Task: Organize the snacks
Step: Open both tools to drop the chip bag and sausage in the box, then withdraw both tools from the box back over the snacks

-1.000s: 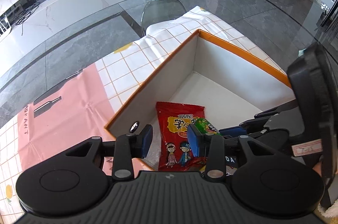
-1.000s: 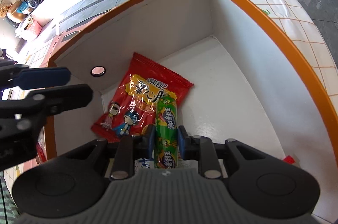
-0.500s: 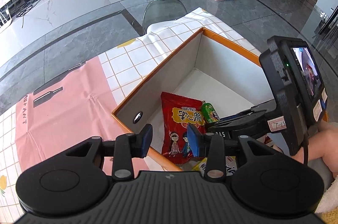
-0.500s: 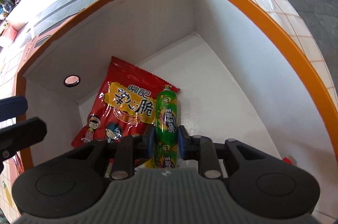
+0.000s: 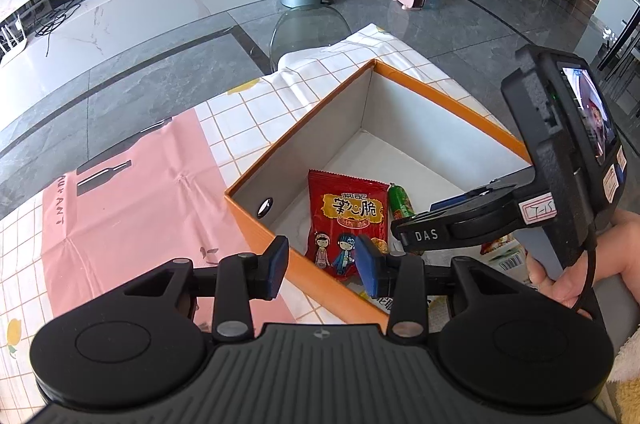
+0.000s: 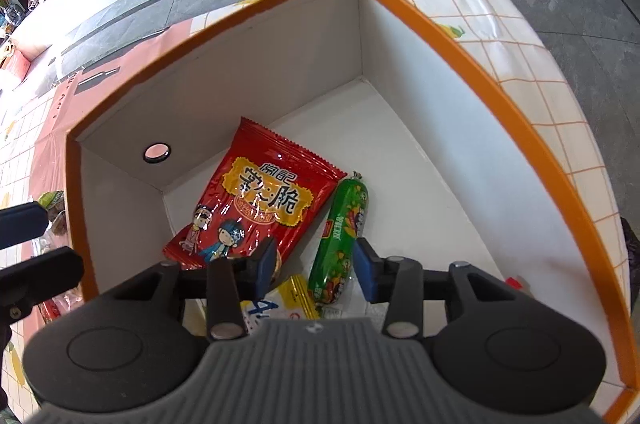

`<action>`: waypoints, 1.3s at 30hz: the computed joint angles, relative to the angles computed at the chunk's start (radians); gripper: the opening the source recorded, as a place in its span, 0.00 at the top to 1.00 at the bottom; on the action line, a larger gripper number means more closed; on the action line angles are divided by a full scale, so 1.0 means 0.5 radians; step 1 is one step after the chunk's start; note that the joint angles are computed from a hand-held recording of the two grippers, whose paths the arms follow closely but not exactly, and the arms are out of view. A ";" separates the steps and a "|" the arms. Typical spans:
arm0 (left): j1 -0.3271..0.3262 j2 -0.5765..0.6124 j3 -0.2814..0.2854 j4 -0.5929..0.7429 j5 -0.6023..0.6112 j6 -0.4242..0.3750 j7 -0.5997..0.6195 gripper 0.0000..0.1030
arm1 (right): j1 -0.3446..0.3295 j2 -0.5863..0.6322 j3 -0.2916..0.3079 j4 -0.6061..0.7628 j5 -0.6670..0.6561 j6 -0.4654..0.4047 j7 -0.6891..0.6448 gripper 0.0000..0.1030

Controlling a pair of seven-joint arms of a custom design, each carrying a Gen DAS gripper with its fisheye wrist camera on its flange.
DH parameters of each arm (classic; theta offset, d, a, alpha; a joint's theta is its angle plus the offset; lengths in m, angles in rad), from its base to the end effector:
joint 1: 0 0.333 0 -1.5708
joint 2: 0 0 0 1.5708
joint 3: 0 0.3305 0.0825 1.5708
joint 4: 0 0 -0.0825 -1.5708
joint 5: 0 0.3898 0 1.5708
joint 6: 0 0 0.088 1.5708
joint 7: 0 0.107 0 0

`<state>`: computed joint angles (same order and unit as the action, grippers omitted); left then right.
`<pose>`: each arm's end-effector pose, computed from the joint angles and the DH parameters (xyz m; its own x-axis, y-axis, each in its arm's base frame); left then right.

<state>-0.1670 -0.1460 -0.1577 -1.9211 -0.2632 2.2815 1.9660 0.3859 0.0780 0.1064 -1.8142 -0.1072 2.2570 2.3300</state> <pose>0.5284 -0.1904 0.6224 -0.5753 -0.8172 0.0355 -0.7094 0.4769 -0.5189 0.5524 0.2908 0.5430 -0.1824 -0.9673 -0.1762 -0.9183 0.2316 -0.3212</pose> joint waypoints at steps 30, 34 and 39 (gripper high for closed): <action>0.041 -1.285 0.342 -1.019 -0.219 0.340 0.056 0.54 | 0.079 -0.731 0.587 -0.597 -1.035 0.582 1.041 0.52; 0.095 -1.447 0.365 -1.205 -0.178 0.409 -0.071 0.54 | 0.078 -0.708 0.722 -0.609 -1.360 0.562 1.392 0.51; 0.145 -1.608 0.422 -1.417 -0.131 0.441 -0.178 0.54 | 0.164 -0.637 0.798 -0.586 -1.657 0.421 1.695 0.51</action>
